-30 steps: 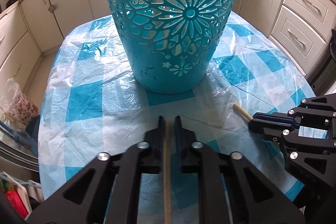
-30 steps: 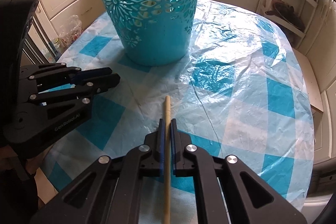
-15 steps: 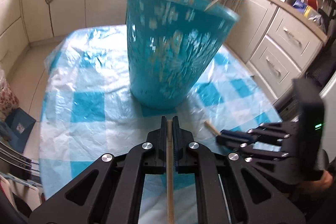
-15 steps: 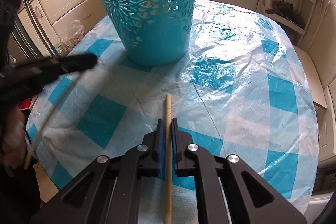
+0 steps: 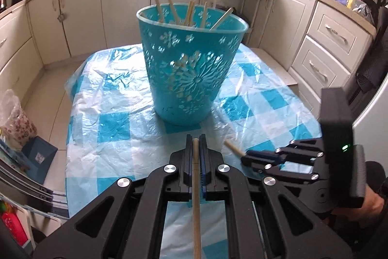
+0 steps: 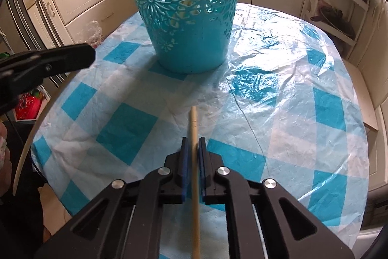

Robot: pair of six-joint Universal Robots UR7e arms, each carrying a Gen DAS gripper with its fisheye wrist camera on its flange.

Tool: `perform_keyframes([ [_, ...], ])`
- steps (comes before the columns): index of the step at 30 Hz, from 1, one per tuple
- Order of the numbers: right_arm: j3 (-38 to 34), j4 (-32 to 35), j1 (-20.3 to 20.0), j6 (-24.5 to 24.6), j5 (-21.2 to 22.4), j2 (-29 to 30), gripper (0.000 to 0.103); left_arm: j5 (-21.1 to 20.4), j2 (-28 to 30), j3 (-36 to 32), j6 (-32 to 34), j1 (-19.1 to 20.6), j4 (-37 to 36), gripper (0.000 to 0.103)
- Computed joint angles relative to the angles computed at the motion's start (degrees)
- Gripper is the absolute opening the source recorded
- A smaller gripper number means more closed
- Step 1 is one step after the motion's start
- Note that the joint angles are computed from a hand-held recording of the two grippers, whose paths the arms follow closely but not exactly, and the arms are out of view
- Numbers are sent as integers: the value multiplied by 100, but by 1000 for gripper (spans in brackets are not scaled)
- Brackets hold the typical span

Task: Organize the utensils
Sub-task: 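Drop the left tool's stick into the basket while the right tool regrips its stick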

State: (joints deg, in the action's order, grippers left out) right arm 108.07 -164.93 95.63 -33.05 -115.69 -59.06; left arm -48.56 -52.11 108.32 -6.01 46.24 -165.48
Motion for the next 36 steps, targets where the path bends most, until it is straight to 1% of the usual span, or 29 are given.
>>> perform_keyframes([
  [3, -22, 133, -61, 187, 150, -47, 9, -118, -33, -48, 106, -52, -254, 5],
  [7, -38, 185, -88, 220, 218, -63, 9, -430, -76, -166, 398, -74, -1031, 5],
  [9, -42, 202, -104, 221, 251, -75, 9, -499, -23, -343, 562, -67, -1441, 5],
  [13, -60, 250, -121, 253, 324, -81, 9, -599, 206, -864, 825, -38, -1939, 5],
  [17, -27, 246, -130, 250, 372, -113, 9, -541, 559, -1445, 1157, -45, -2529, 5],
  [19, -15, 275, -155, 250, 427, -151, 9, -538, 692, -1705, 1219, -30, -2788, 5],
  [22, -16, 332, -203, 248, 518, -195, 9, -519, 939, -2124, 1436, -9, -3348, 5],
  [25, -23, 390, -235, 269, 595, -228, 9, -426, 1239, -2573, 1711, 38, -3699, 5],
  [27, -32, 420, -245, 282, 636, -231, 9, -285, 1553, -2990, 1987, 80, -3944, 5],
  [29, -42, 456, -254, 297, 671, -236, 9, -266, 1777, -3314, 2008, 148, -3954, 5],
  [32, -57, 522, -286, 324, 747, -262, 9, -183, 2089, -3687, 2222, 201, -4125, 5],
  [36, -85, 621, -321, 350, 839, -285, 9, -154, 2250, -3797, 2342, 236, -4092, 5],
])
